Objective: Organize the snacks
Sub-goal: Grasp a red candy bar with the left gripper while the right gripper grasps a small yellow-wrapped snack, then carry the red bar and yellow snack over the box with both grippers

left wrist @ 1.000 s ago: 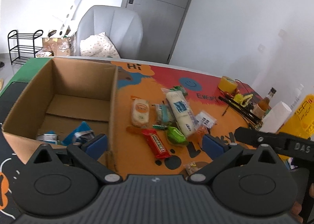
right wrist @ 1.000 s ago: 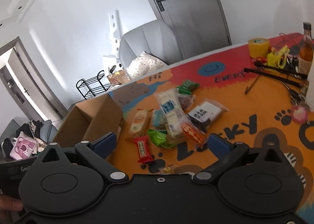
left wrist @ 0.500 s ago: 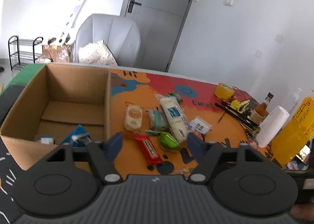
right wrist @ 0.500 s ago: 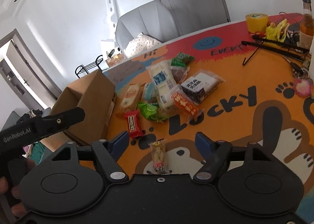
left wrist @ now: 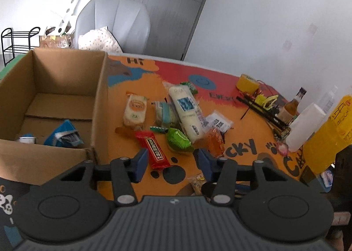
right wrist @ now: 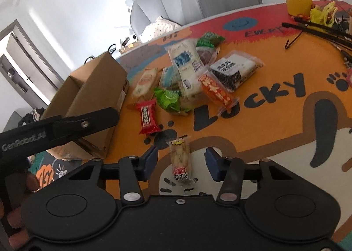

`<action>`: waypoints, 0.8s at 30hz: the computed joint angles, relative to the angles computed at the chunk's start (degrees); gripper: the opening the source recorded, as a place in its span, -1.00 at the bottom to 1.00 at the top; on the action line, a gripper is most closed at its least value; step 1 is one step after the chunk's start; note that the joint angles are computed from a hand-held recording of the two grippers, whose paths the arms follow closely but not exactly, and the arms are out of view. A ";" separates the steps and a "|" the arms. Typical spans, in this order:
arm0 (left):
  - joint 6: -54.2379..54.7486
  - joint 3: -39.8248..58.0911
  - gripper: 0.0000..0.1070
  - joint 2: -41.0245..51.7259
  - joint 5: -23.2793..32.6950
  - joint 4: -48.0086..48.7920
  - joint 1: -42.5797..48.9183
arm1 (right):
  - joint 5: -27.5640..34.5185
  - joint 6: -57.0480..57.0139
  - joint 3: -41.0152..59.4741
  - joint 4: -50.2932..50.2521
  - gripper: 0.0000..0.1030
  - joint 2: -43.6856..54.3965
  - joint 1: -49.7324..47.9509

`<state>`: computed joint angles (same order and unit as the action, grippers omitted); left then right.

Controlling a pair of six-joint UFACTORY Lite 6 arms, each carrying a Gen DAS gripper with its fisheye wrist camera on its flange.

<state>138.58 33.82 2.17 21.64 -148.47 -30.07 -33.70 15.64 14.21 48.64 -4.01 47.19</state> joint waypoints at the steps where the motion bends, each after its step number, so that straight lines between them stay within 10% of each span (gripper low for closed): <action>1: 1.55 0.92 -0.07 1.55 0.02 -1.72 -0.52 | 0.09 0.93 0.62 -1.61 -0.11 1.40 -0.60; 7: 6.11 6.01 -0.07 8.83 -0.87 -7.96 -2.29 | 0.95 0.77 0.96 -4.23 -0.64 2.94 -3.35; 24: 19.56 17.30 -0.17 21.83 -4.46 -24.85 -5.29 | 0.81 2.11 -4.52 -9.15 -0.69 -2.39 -11.59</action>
